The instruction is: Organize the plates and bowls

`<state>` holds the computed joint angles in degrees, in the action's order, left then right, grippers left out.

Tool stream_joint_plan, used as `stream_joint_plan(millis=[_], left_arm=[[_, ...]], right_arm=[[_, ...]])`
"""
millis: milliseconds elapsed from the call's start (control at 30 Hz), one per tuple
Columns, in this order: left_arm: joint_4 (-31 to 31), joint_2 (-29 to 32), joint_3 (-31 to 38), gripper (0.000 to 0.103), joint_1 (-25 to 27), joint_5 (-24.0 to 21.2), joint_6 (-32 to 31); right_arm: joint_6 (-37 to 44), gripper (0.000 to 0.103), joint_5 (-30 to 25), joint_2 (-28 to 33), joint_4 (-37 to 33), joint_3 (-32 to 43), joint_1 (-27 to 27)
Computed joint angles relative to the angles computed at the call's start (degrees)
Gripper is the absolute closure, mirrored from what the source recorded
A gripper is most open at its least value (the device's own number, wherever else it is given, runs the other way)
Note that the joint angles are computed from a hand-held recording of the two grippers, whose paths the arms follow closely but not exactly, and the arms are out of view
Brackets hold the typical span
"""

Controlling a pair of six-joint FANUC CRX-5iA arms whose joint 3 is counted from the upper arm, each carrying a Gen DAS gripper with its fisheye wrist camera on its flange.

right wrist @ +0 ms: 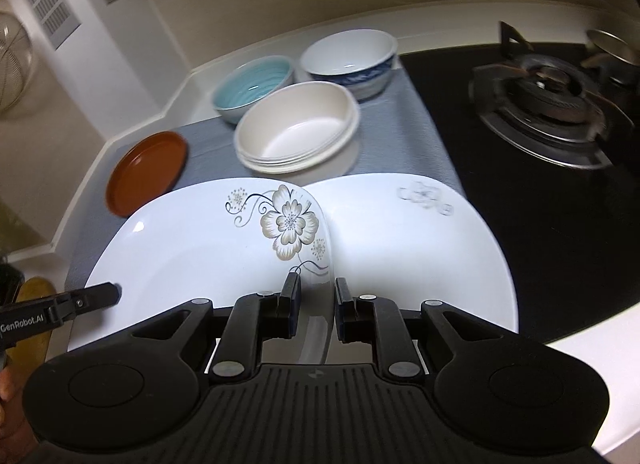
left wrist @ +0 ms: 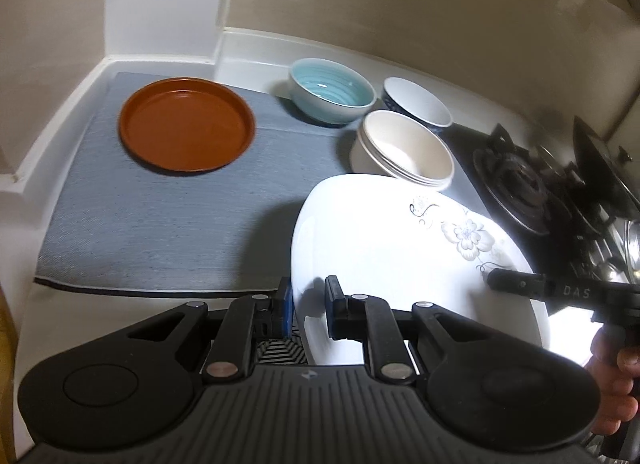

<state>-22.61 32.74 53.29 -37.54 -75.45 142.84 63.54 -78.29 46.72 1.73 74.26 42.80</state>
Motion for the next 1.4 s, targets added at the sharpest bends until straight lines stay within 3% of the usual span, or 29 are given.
stream_joint_plan(millis=[333, 567, 800, 1100, 1400], left_arm=[[-1.4, 4.8, 8.3, 0.086, -1.1, -4.5, -3.8], [-2.2, 8.9, 16.1, 0.087, -1.7, -9.5, -7.1], [-3.0, 14.5, 26.6, 0.088, -2.3, -15.0, -10.4], [-3.3, 19.0, 34.8, 0.089, -2.6, -18.6, -13.0], [-1.8, 20.1, 35.9, 0.088, -2.4, -18.6, -12.9]], right_arm=[[-2.3, 0.084, 9.2, -6.7, -0.6, -14.0, -1.0], [-2.9, 0.082, 11.5, -8.1, -0.6, -17.3, -1.3], [-2.7, 0.081, 10.6, -7.8, 0.4, -17.3, -1.2], [-2.1, 0.082, 8.3, -6.5, 3.7, -15.8, -0.6], [3.0, 0.081, 4.4, -3.2, 9.0, -10.8, 0.8]])
